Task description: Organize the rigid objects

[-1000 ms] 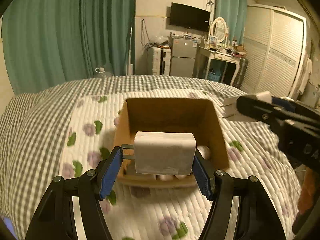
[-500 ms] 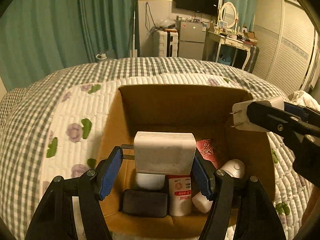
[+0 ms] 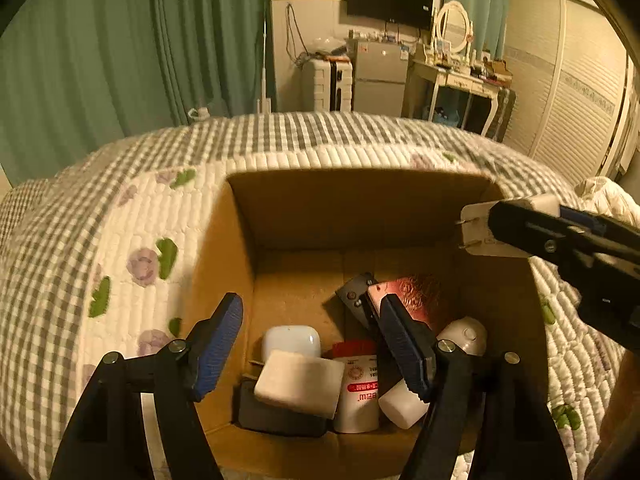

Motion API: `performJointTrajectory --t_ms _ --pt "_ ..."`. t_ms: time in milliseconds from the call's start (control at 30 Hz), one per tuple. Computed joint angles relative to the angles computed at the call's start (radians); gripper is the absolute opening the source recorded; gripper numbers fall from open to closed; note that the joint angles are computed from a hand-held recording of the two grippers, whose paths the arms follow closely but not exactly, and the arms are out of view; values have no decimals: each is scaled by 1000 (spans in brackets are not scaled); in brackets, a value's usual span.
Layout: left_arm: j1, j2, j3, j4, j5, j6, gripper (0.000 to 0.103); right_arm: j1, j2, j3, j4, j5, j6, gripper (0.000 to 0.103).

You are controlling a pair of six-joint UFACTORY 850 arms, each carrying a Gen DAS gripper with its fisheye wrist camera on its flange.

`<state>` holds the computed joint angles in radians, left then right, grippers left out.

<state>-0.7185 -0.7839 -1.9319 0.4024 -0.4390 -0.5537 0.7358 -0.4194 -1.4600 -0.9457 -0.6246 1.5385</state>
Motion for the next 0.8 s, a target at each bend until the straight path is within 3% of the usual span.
performJointTrajectory --t_ms 167,400,433,500,533,800 --pt "2 48 53 130 31 -100 73 -19 -27 -32 4 17 -31 50" --pt "18 63 85 155 60 -134 73 -52 -103 -81 77 62 -97 51" --pt "18 66 91 160 64 -142 73 -55 -109 -81 78 71 -87 53" --pt "20 73 106 162 70 -149 73 -52 -95 -54 -1 97 8 70" --pt "20 75 108 164 68 -151 73 -49 -89 -52 -11 97 21 70" --pt "6 181 196 293 84 -291 73 10 -11 -56 -50 -37 39 70"
